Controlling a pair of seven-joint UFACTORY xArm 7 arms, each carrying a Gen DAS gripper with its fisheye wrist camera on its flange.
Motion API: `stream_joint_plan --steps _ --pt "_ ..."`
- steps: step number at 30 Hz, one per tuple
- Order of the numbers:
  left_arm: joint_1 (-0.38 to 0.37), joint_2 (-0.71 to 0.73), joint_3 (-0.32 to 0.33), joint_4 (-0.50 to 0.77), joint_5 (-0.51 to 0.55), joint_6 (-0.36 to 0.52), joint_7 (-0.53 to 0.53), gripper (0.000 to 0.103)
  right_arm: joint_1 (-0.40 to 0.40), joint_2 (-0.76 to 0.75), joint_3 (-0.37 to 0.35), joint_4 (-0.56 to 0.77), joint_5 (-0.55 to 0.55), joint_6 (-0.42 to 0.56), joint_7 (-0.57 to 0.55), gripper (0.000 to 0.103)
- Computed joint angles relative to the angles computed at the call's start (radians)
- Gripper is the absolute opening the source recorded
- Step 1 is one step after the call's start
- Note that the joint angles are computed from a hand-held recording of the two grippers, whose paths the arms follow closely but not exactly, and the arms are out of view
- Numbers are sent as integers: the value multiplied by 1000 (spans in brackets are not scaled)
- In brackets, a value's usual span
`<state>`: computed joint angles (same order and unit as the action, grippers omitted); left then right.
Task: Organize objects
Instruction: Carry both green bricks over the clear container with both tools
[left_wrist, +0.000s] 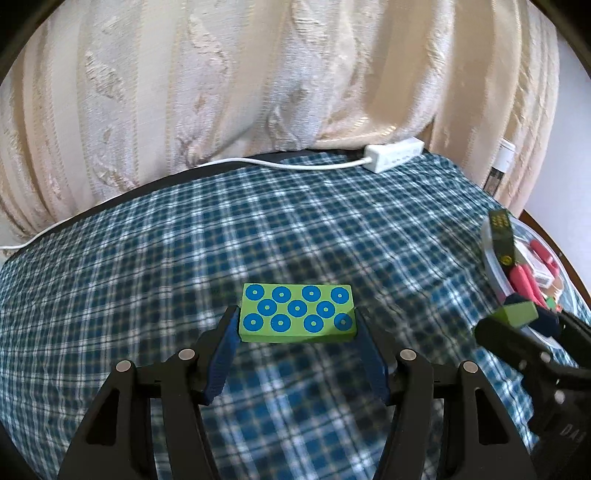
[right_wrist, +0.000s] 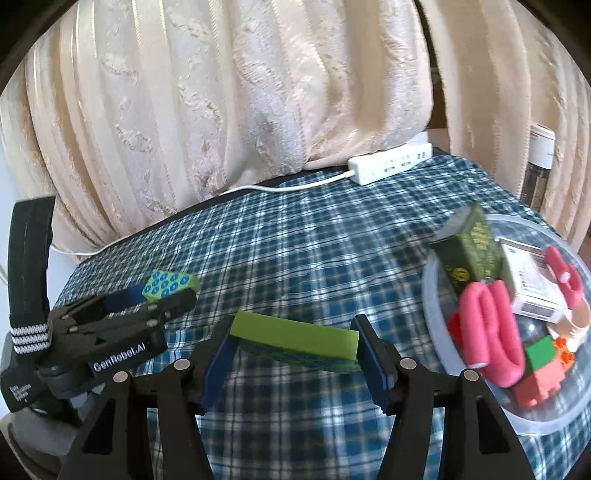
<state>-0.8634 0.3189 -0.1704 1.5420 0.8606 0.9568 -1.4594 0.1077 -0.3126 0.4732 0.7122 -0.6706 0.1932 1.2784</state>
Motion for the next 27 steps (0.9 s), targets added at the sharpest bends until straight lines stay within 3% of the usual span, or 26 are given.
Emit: stream_joint_plan --steps 8,27 --pt "-46 67 9 98 0 10 42 62 -48 -145 0 -96 43 21 -9 65" --pt "-155 223 77 353 -45 16 196 62 -156 -410 -73 -313 261 68 -174 65"
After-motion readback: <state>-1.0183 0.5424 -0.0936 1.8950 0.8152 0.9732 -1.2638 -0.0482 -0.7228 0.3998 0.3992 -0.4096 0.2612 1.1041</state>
